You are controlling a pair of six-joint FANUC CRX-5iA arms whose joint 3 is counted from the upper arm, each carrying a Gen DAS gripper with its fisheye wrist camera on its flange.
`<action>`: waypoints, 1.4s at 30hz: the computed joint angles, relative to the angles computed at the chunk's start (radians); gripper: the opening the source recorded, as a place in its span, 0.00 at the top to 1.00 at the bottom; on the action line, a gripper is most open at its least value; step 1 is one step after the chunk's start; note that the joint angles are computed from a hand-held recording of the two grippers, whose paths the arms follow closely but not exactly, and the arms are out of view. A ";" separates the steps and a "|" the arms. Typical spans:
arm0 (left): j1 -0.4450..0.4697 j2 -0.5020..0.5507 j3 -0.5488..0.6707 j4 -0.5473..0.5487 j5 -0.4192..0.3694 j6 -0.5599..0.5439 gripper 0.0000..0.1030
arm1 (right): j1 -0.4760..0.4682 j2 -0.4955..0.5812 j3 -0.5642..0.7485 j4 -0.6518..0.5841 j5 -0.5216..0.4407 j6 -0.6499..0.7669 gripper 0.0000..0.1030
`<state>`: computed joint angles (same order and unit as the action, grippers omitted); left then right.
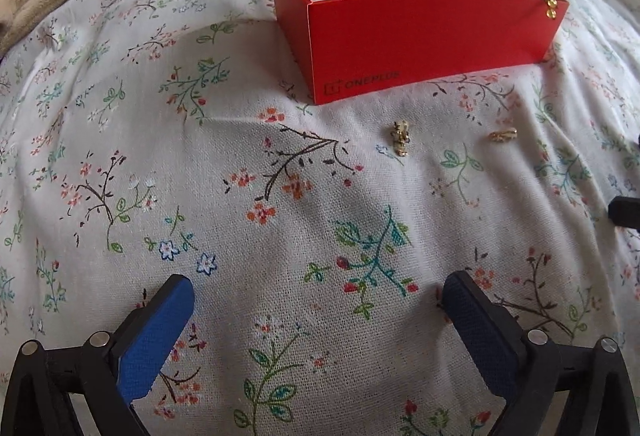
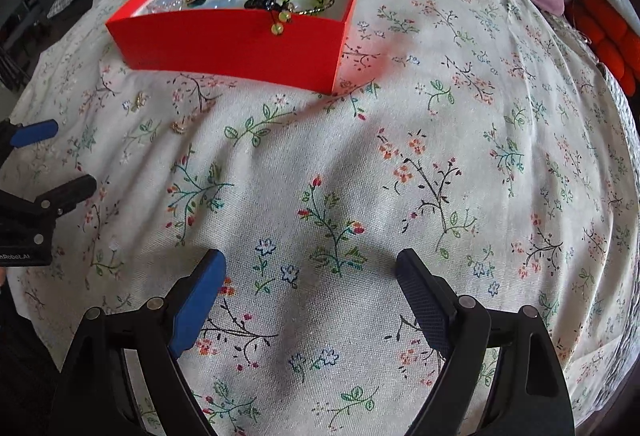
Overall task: Organize jewelry
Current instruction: 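Grasp a small gold earring with the left tool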
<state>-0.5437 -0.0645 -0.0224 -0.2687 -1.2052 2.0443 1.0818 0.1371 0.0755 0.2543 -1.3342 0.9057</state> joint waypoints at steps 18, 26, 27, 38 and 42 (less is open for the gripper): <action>-0.011 -0.018 -0.039 -0.031 0.130 -0.025 0.00 | 0.003 -0.046 -0.154 0.121 0.176 -0.088 0.00; 0.013 0.014 -0.019 0.022 0.209 -0.069 0.32 | -0.010 -0.016 -0.098 0.090 0.137 -0.044 0.00; 0.010 0.017 -0.016 0.019 0.209 -0.066 0.35 | -0.010 -0.013 -0.093 0.089 0.132 -0.043 0.00; 0.003 0.049 0.017 0.002 0.217 -0.062 0.72 | -0.009 0.001 -0.066 0.079 0.104 -0.044 0.00; 0.002 0.064 0.028 0.017 0.215 -0.079 0.84 | -0.005 0.010 -0.056 0.086 0.097 -0.049 0.00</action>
<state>-0.5416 -0.0007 0.0057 -0.2517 -0.9901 1.9656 1.0772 0.1471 0.0199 0.3404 -1.2367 0.8571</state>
